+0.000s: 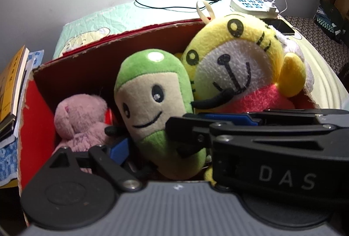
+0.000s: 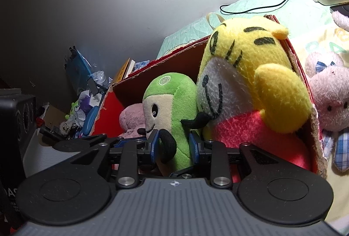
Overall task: Organize objects
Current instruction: 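Lower the green plush into the box beside the tiger plush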
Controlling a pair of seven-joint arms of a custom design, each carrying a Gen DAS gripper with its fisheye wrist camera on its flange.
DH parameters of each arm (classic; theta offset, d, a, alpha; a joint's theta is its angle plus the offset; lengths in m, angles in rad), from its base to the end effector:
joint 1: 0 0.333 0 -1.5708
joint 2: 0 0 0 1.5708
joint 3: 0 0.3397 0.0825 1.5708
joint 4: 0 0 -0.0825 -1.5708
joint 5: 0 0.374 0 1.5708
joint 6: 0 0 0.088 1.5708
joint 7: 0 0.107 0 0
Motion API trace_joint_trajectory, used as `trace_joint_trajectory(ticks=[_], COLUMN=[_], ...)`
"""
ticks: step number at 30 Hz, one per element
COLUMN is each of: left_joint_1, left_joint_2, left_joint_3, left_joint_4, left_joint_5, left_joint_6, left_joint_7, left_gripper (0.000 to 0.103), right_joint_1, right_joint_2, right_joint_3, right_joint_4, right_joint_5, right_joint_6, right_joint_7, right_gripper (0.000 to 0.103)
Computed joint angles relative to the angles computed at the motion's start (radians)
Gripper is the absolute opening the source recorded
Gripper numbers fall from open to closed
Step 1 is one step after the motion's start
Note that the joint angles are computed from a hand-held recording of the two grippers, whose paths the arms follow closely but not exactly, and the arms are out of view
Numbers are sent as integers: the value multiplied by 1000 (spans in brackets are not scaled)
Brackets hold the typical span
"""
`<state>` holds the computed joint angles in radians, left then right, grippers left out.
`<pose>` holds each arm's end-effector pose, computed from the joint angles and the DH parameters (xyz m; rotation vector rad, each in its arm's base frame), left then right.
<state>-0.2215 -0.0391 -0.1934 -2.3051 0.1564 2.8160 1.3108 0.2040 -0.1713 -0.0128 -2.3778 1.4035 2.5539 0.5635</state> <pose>0.4906 -0.2254 0.4533 -1.6404 2.2039 -0.6365 0.4794 0.0787 0.4461 -1.6033 1.4709 0.1038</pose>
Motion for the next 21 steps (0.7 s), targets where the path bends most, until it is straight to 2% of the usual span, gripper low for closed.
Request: trace_joint_trajectory(ticks=[13,19,21], left_joint_1=[5,8,8], left_joint_2=[4,12,12], left_joint_3=[-6,-13,-13], left_joint_4=[14,36,39], left_joint_5=[82,178,177], left_joint_6=[-30,-71,-79], left_joint_7=[-36,-122,-133], left_gripper=[92,92,93], right_joint_1=[-1,-7,-8], right_joint_2=[-6,-15,-22], right_joint_3=[-2,-9,-10], right_joint_4=[-9,-12,-16], right_joint_5=[26,4,5], right_joint_6=[4,-17,-20], right_joint_7=[-20,8,11], right_gripper=[31,31,31])
